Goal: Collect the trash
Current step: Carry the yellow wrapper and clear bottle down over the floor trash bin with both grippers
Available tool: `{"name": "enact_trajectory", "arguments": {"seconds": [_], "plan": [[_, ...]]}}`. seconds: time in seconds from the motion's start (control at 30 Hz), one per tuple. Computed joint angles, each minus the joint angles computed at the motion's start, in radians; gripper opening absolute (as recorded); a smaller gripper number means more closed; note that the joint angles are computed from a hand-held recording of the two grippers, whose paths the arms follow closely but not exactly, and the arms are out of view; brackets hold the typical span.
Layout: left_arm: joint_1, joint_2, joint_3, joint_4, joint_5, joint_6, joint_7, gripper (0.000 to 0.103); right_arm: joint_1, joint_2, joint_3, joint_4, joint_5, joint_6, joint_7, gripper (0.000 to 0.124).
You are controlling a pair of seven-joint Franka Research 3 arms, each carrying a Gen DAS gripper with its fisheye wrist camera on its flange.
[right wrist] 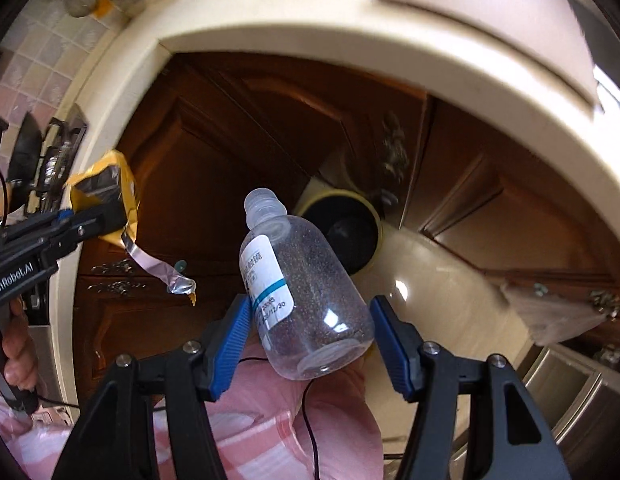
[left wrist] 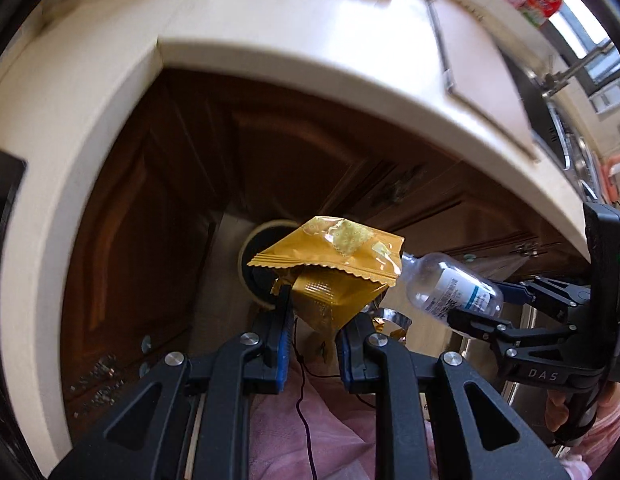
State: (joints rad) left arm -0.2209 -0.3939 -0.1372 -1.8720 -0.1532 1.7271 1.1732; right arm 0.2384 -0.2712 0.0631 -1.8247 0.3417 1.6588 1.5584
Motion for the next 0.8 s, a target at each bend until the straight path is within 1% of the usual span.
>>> {"name": "enact_trajectory", "arguments": {"seconds": [0.27, 0.4, 0.53, 0.7, 0.8], "plan": [[0.002, -0.026, -0.003, -0.101, 0.001, 0.019, -0.033, 0.017, 0.004, 0.024, 0.001, -0.066, 0.021, -0.005, 0.027, 0.061], [-0.004, -0.026, -0.003, -0.140, 0.000, 0.044, -0.031, 0.017, 0.006, 0.040, 0.002, -0.085, 0.028, 0.013, 0.035, 0.061], [-0.009, 0.002, -0.004, -0.207, -0.021, 0.104, -0.031, 0.018, 0.010, 0.074, 0.010, -0.118, 0.023, 0.056, 0.065, 0.061], [-0.003, 0.061, 0.003, -0.317, -0.037, 0.217, -0.004, 0.018, 0.021, 0.135, 0.017, -0.161, 0.007, 0.117, 0.102, 0.062], [0.007, 0.106, 0.003, -0.347, -0.032, 0.247, 0.016, 0.019, 0.032, 0.184, 0.022, -0.173, -0.001, 0.163, 0.126, 0.062]]}}
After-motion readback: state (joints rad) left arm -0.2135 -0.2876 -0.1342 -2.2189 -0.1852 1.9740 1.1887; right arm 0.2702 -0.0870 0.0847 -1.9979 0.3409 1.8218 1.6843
